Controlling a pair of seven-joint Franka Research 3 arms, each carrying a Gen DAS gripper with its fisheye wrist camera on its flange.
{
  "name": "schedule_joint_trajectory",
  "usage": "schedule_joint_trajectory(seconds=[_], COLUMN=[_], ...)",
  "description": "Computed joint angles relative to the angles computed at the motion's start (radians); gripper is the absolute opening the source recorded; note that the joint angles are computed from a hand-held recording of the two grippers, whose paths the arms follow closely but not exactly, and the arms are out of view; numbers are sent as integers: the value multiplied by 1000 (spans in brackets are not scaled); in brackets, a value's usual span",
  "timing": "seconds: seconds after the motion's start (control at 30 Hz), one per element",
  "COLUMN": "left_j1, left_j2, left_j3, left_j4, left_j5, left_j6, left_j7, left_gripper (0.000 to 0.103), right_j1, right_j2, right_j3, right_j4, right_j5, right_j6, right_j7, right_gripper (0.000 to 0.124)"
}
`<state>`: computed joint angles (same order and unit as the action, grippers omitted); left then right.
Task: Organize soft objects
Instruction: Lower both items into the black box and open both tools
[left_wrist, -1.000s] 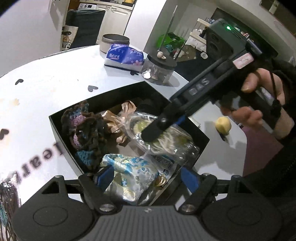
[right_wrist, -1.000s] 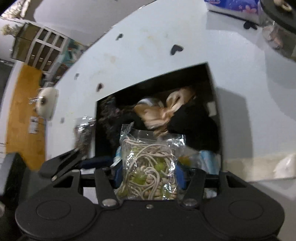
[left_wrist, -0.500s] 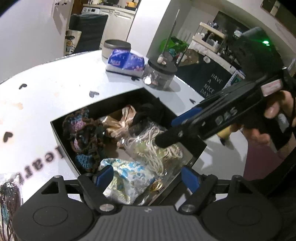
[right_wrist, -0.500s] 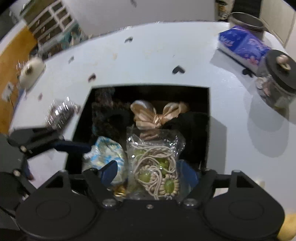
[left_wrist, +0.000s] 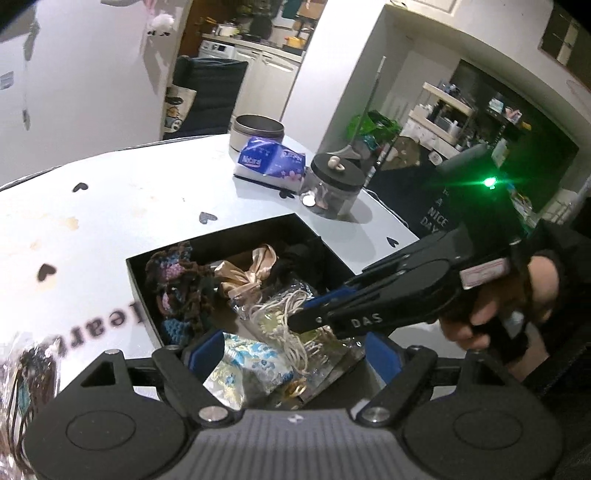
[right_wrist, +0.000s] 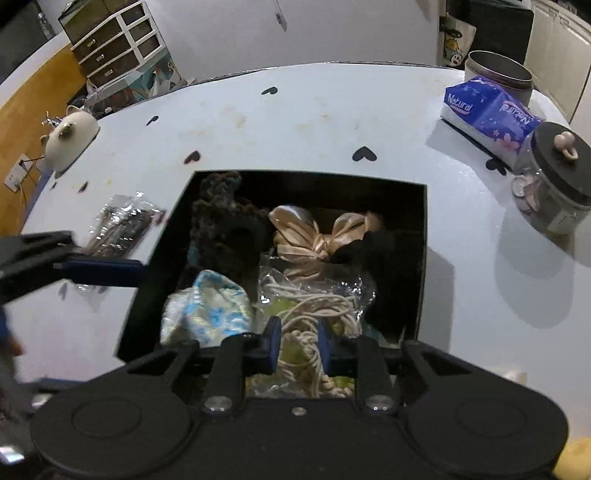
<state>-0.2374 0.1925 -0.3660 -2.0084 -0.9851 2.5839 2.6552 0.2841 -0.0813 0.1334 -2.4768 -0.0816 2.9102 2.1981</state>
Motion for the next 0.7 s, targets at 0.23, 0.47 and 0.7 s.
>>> schedule_joint_trajectory(seconds=[0.23,0.47,0.7], left_j1=[-17,-50,-89], left_j2=[-52,-95,-138], left_j3=[4,16,25], left_j4=[-59,-98,-139], left_j5=[-54,-98,-131], left_j6=[62,148,249], left_j7=[0,-19,-67], left_gripper=[85,90,96], right_j1=[13,-56,-380], right_j2=[10,-114,-344], right_j3=[-12,61,403], right_j4=[-34,-151,-270], right_j5=[58,94,26], right_j6=[76,208,274], right_j7=[-41,-4,111], right_gripper=[22,37,60])
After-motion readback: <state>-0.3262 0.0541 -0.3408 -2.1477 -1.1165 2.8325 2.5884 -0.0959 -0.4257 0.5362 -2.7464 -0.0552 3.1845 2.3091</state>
